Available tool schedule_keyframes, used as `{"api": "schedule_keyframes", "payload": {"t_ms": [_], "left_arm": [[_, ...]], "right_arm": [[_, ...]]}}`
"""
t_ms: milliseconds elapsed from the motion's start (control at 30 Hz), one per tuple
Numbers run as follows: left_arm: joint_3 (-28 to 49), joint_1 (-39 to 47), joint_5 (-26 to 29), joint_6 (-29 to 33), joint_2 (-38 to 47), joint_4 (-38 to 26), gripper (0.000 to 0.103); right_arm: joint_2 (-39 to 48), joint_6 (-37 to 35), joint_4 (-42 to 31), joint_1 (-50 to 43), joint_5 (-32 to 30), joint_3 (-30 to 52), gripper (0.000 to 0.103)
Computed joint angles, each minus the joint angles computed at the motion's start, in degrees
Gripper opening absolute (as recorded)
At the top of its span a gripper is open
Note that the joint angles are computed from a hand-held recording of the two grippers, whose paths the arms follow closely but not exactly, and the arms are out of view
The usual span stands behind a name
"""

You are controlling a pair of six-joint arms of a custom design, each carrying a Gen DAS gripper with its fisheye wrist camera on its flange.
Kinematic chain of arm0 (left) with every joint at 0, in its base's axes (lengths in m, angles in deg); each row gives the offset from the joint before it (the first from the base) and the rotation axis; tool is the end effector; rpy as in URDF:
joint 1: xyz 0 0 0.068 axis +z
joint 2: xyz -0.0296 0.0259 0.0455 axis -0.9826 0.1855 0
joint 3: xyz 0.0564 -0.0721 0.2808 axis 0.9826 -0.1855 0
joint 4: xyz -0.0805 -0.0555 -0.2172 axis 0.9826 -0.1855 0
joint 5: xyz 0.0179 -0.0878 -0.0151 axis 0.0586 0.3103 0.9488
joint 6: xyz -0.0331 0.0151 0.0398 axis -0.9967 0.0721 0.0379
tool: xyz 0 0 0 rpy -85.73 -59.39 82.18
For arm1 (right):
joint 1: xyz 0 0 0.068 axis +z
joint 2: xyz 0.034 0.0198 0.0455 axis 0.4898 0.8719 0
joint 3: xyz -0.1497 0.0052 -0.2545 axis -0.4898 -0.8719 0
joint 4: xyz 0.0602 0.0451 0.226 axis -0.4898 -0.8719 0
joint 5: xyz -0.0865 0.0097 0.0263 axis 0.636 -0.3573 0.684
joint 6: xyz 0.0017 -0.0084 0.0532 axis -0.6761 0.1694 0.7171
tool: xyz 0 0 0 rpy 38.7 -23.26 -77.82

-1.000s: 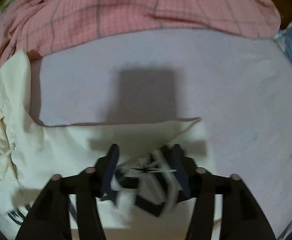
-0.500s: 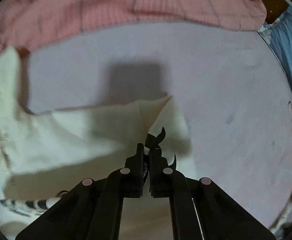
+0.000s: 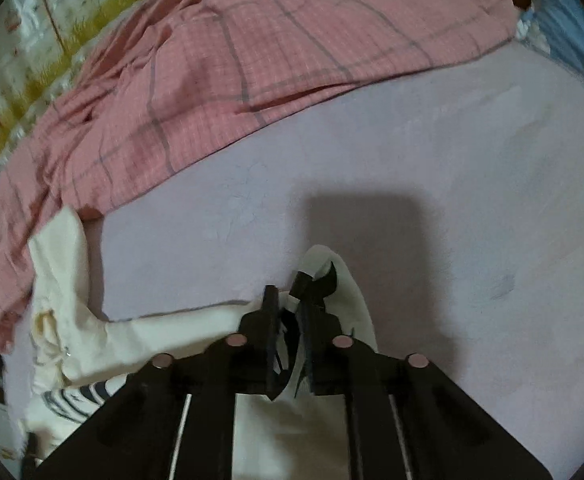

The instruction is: Fold large clothes

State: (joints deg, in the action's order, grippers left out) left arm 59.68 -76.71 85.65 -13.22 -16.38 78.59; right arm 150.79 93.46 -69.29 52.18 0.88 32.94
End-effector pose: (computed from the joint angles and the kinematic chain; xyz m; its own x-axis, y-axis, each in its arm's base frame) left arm 0.1559 0.0055 0.1704 -0.6906 -0.0482 -0.7216 -0.0249 0.9988 -0.0429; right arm 0.2437 0.0951 0.1801 -0.6948 0.5104 -0.5067 0.3839 0.8590 0.3387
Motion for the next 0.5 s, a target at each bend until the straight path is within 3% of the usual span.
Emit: {"api": "schedule_keyframes", "payload": {"t_ms": [33,133,167,233,267,300,433,500], "left_arm": [[0.4,2.2,2.4,0.2,1.3,-0.3,0.007],[1.4,7.1,5.5,-0.5,2.9,-2.9,0.015],[1.1,9.6,8.2,0.1,1.8,-3.6,0.019],[0.7,13.2,12.0,2.8,-1.9,-5.4,0.038],[0.3,13.3,10.8,3.0,-4.6,-6.0,0.060],[0.1,13.1,9.1,2.8,-6.8,-6.0,0.075],[0.1,13.6,7.9,5.8,-13.3,-8.5,0.077],[-0.3,14.8,8.0,7.0,-16.8,-10.7,0.079]], "right_arm": [[0.0,-0.4,0.9,0.3,0.2,-0.5,0.023],[-2.2,-7.4,-5.7,6.2,7.0,2.1,0.050],[-3.6,-10.0,-7.9,9.3,10.7,3.1,0.052],[-7.6,-10.7,-12.3,15.7,15.9,3.8,0.060],[-9.4,-9.0,-14.1,18.6,17.4,3.8,0.067],[-11.0,-6.5,-15.3,21.9,18.0,3.6,0.068],[-4.7,-1.5,-26.5,27.6,12.8,9.2,0.067],[-3.4,0.8,-23.2,29.6,12.0,6.2,0.065]]}}
